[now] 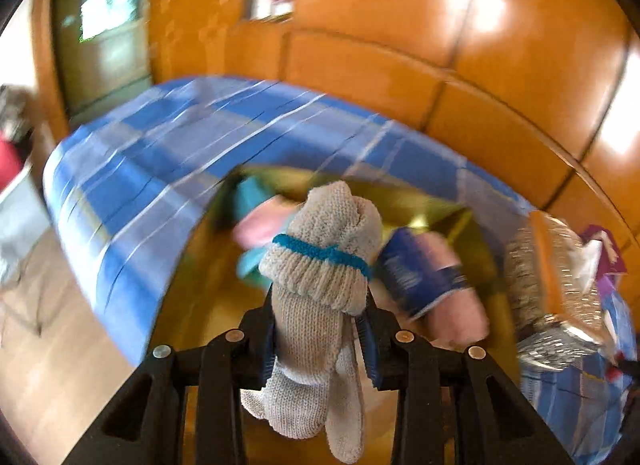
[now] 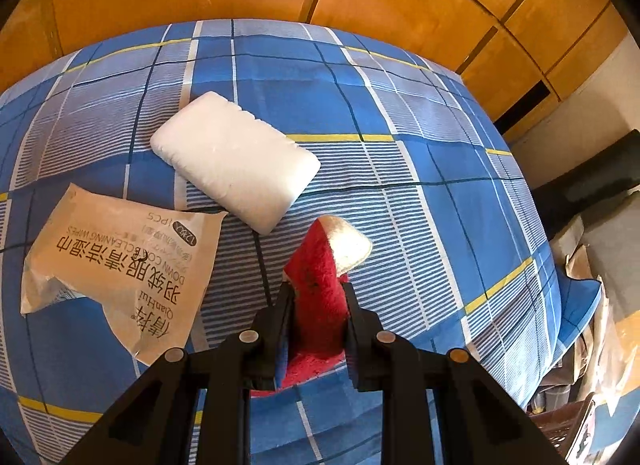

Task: Organize soft objects
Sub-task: 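Carry the white knit glove into the gold tray and open the left tool, then withdraw the open left tool from the gold tray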

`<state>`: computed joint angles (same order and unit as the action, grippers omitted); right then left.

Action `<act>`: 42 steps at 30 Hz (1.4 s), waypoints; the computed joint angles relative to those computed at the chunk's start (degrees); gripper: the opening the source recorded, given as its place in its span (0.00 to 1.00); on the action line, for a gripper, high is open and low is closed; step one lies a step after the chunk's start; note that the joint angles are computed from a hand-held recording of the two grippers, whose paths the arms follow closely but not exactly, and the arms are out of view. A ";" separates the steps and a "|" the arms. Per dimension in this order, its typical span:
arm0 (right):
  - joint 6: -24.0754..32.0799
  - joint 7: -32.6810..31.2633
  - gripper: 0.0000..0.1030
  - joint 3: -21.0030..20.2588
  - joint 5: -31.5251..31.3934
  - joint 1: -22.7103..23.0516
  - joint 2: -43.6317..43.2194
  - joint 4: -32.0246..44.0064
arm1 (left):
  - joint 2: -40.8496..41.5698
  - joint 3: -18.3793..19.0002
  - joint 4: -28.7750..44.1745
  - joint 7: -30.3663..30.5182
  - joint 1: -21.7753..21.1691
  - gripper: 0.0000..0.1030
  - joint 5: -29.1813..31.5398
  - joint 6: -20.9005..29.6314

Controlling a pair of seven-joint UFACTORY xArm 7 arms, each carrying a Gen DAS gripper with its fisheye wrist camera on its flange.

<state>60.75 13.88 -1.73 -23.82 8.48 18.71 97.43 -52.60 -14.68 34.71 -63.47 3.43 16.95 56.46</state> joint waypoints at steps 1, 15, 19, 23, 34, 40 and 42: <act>0.00 0.01 0.22 -0.02 -0.15 0.06 -0.01 -0.02 | -1.30 0.53 -1.22 -0.35 -0.09 0.34 -0.52 0.75; -0.10 0.33 0.22 -0.21 -1.87 0.63 0.17 -0.08 | -0.01 -0.16 -3.59 0.03 -0.68 0.49 -0.70 1.43; -0.26 0.60 0.22 -0.20 -2.03 0.70 0.16 -0.20 | 0.10 -2.44 -2.51 -0.33 -0.77 0.57 2.07 2.70; -0.50 0.83 0.22 -0.21 -1.99 0.65 0.05 -0.41 | -0.35 -3.84 -1.56 -0.54 -1.32 0.61 4.19 3.65; -0.83 0.93 0.20 -0.06 0.67 -0.56 -0.07 -0.09 | -0.38 -6.45 1.46 -0.97 -2.94 0.64 6.83 4.43; -0.85 1.31 0.20 -0.01 3.18 -1.39 0.15 0.46 | 0.50 -7.36 2.69 -0.60 -3.63 0.64 7.82 4.06; -0.86 1.42 0.20 0.00 3.71 -1.55 0.23 0.58 | 0.89 -7.60 3.04 -0.54 -3.94 0.64 7.87 3.80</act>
